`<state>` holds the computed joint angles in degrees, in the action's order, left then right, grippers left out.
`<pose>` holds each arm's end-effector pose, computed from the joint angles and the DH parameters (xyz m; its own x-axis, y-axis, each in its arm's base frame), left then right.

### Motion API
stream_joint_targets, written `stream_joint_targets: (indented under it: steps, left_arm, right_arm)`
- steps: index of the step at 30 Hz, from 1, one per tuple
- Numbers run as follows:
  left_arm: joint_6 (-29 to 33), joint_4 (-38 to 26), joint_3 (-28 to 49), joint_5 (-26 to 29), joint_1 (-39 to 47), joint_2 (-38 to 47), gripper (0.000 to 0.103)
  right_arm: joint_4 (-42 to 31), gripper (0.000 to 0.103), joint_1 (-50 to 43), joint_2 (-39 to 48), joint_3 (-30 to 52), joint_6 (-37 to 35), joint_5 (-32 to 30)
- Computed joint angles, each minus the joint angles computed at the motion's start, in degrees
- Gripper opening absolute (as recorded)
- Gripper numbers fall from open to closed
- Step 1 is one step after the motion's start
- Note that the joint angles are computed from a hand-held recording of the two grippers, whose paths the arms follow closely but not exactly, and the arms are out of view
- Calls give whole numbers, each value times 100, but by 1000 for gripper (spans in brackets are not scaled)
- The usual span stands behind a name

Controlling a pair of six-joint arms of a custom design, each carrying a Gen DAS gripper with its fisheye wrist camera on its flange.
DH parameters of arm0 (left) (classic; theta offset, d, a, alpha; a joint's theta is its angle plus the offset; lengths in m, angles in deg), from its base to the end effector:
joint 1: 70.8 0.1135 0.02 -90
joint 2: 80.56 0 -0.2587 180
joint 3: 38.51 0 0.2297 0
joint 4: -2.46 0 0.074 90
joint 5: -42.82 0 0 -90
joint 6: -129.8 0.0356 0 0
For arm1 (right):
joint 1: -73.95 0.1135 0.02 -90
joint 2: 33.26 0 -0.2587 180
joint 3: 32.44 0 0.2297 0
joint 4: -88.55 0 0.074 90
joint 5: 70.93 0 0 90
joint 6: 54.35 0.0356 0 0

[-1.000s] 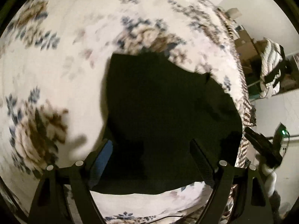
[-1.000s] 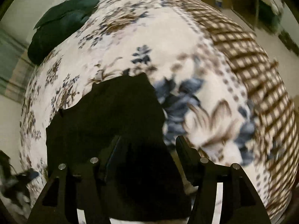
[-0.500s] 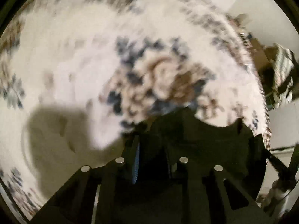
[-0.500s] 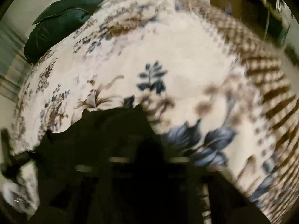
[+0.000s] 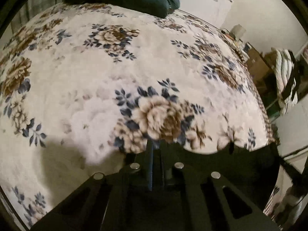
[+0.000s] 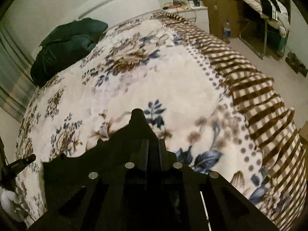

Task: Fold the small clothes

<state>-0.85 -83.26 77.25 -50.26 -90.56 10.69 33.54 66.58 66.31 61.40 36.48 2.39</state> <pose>0.2711 -0.0954 0.3714 -0.8298 -0.3931 -0.3961 -0.2996 0.9126 -0.2780 0.3429 -0.0340 0.2514 -0.8653 0.1259 -0.4851 -0.0037 0.9663 0.2575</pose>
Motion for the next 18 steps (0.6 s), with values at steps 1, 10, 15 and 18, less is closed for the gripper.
stream_joint_targets:
  steps: [1,10,15,18]
  left_arm:
    - [124,85,48,-24,109,135,4]
    - [-15,383,-786,1237,595,-54,62]
    - [-1072,183,-1707,1483,423,-1841,88]
    - [-2299,-249,-1979,1135,-439,-2914,91]
  right_arm:
    - [-1,10,11,55,43,-12,18]
    - [-1143,16,-37,1903,1278,8,389]
    - [-1809,94,-739,1004,772,-592,-333]
    - [-2599,98,-1560,114,120,-1023,-862]
